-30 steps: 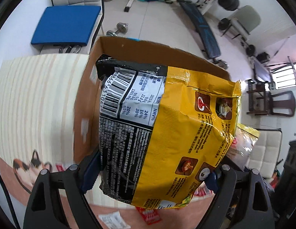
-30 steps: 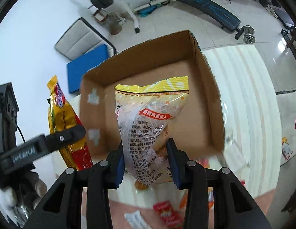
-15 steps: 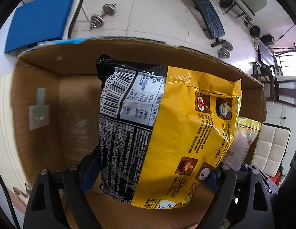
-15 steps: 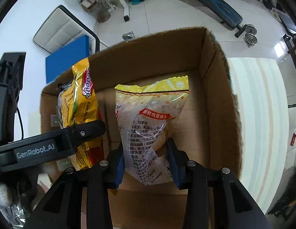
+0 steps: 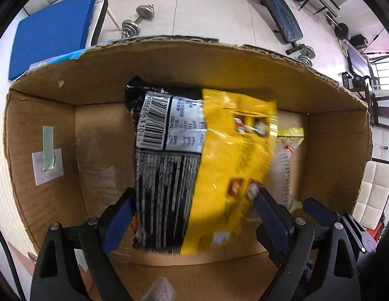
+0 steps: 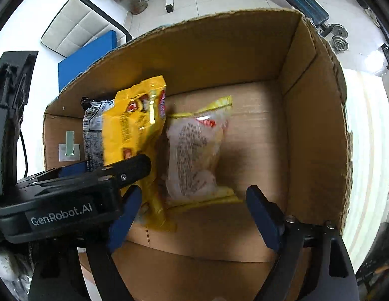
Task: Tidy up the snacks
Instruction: 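Carry both bags into the cardboard box and open both tools to release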
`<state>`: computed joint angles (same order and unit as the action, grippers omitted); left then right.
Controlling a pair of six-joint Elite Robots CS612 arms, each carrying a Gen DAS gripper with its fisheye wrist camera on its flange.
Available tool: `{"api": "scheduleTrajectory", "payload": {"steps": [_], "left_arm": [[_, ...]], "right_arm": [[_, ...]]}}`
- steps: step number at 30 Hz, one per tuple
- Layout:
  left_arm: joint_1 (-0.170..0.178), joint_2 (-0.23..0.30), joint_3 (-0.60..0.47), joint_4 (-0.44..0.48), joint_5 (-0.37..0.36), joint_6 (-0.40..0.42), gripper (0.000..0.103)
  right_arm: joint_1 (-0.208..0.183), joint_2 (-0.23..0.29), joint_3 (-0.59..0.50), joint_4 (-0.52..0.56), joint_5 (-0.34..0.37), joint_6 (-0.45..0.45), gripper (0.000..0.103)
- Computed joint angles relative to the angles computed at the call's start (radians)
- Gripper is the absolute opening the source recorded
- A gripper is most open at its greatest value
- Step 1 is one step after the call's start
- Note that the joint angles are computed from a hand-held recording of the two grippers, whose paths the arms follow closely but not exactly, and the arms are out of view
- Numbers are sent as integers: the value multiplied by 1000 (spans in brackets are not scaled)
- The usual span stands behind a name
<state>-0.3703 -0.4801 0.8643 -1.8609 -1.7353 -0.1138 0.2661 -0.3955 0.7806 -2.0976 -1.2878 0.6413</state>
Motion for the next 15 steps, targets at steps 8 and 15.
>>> {"api": "scheduleTrajectory", "payload": {"steps": [8,15], "left_arm": [[3,-66,90,-109,-3,-2,93],[7,-189,284,-316,12,2,93]], "right_arm": [[13,-41,62,-32,-32,3,94],[31,-99,130,-89,-121,-23,95]]}}
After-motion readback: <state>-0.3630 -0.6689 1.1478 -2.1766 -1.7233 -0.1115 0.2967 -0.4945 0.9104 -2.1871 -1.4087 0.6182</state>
